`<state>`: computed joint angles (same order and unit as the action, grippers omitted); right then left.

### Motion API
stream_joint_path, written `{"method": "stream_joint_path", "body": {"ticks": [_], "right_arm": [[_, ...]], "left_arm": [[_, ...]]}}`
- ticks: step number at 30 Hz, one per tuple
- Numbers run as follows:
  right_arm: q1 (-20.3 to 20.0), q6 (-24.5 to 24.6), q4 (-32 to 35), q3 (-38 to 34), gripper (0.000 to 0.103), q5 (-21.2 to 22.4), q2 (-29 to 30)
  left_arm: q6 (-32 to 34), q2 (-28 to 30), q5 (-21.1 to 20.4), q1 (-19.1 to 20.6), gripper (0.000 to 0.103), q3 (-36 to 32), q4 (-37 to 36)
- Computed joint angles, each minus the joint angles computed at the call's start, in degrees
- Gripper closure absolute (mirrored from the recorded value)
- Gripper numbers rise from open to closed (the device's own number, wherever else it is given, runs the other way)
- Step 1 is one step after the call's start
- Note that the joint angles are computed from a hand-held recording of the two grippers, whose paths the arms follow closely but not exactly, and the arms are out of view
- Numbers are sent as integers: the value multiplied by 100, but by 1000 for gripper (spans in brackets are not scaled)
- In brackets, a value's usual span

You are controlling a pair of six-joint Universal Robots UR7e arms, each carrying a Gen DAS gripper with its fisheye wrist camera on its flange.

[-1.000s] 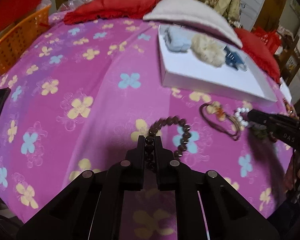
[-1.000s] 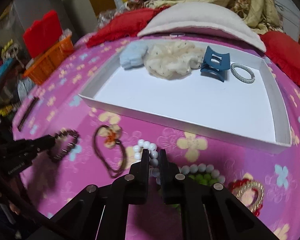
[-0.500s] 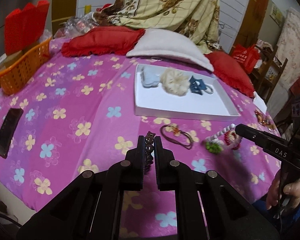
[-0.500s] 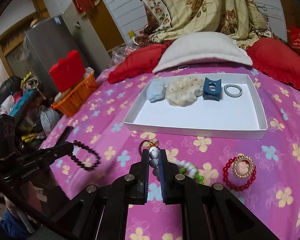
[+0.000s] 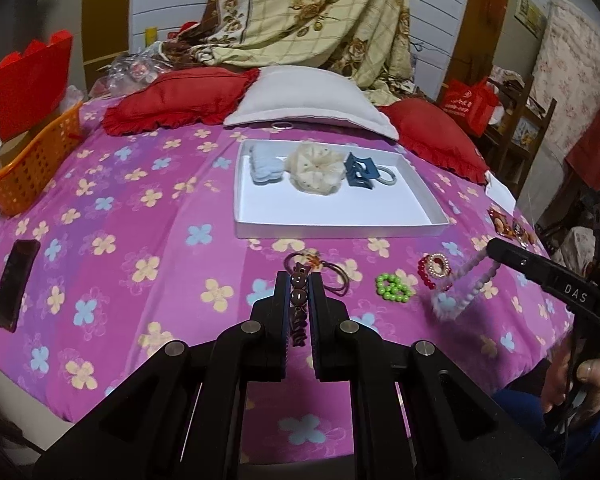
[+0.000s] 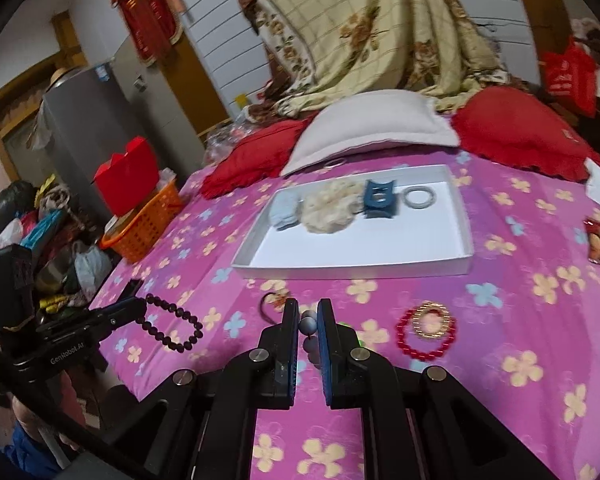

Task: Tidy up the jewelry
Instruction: 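Carry the brown bracelet with the left tool while the right tool carries the pearl strand into the tray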

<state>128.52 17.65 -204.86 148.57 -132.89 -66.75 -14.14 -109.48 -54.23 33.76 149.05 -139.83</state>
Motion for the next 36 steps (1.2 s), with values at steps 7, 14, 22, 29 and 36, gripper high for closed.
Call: {"method": "stream_joint_path", "body": {"ticks": [7,14,22,29,36], "right_arm": [[-59,97,-109,265,94,-176,-381],[-255,-57,95,241,94,-216,-646],[-862,-500,324,-274,94,280,-688],[-1240,-837,719,-1144,94,623,-240],[-1573,-1024,944,-2012,94,1078,598]], "left_arm": [[0,479,-25,-171,96,2,-190],[199,929,-69,-91,96,-11,-536],[816,1808,-229,599,96,-542,-1221],[1246,2788,-529,1480,96,-1471,-1626],[1542,3739,-846,2021,96,-2382,-1754]]}}
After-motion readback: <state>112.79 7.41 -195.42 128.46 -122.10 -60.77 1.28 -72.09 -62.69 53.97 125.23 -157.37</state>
